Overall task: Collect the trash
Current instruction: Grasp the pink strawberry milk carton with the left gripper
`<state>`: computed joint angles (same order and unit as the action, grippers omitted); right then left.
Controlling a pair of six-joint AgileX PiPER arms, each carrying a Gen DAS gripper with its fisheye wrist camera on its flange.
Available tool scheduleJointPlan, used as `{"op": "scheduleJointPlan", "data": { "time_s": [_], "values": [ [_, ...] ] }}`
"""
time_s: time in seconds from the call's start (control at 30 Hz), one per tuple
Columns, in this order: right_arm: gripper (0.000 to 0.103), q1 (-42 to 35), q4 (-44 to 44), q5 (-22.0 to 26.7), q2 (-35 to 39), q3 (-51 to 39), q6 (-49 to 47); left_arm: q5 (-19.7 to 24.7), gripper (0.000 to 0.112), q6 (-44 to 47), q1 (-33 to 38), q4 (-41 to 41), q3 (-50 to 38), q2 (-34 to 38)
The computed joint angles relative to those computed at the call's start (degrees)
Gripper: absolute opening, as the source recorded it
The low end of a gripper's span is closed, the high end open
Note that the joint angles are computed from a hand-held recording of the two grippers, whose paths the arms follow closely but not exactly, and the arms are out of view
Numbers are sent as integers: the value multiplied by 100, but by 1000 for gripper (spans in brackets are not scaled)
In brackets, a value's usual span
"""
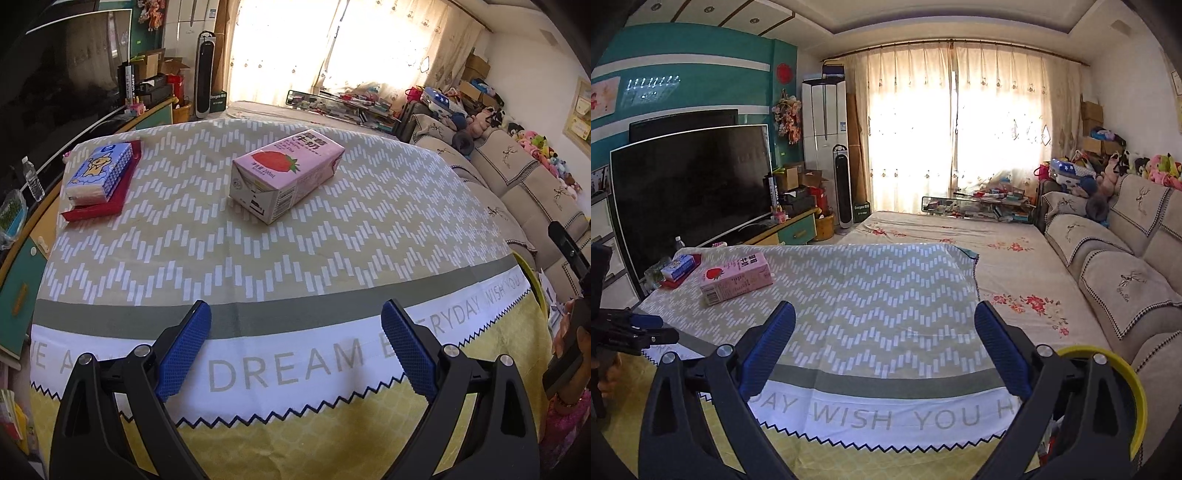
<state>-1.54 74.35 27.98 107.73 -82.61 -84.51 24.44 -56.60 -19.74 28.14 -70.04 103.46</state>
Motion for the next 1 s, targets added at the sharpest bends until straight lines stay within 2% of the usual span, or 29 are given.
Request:
{"op": "scheduleJointPlan", "data": {
  "time_s": [0.1,0.27,0.47,0.6,0.7,0.83,0.93,1.0],
  "values": [
    [93,-46,-235,203,68,-55,239,279,92,1119,209,-871,-679,245],
    [93,-102,0,222,28,29,5,966,92,2327,491,-1121,-2393,1210],
    [93,-87,-496,289,186,-189,568,2002,92,3455,687,-1072,-4635,2525],
    [93,-30,-763,335,229,-247,754,2589,92,4217,860,-1587,-5735,3157],
    [93,-22,-807,400,264,-285,828,2924,91,4528,912,-1841,-6274,3502],
    [93,-45,-834,443,271,-315,923,3192,73,4588,916,-1908,-6679,3780],
    [93,-38,-979,462,304,-370,1070,3215,64,4467,910,-1893,-6734,3851],
    [93,-25,-1036,454,308,-378,1112,3049,58,4375,923,-1918,-6490,3745]
  ]
}}
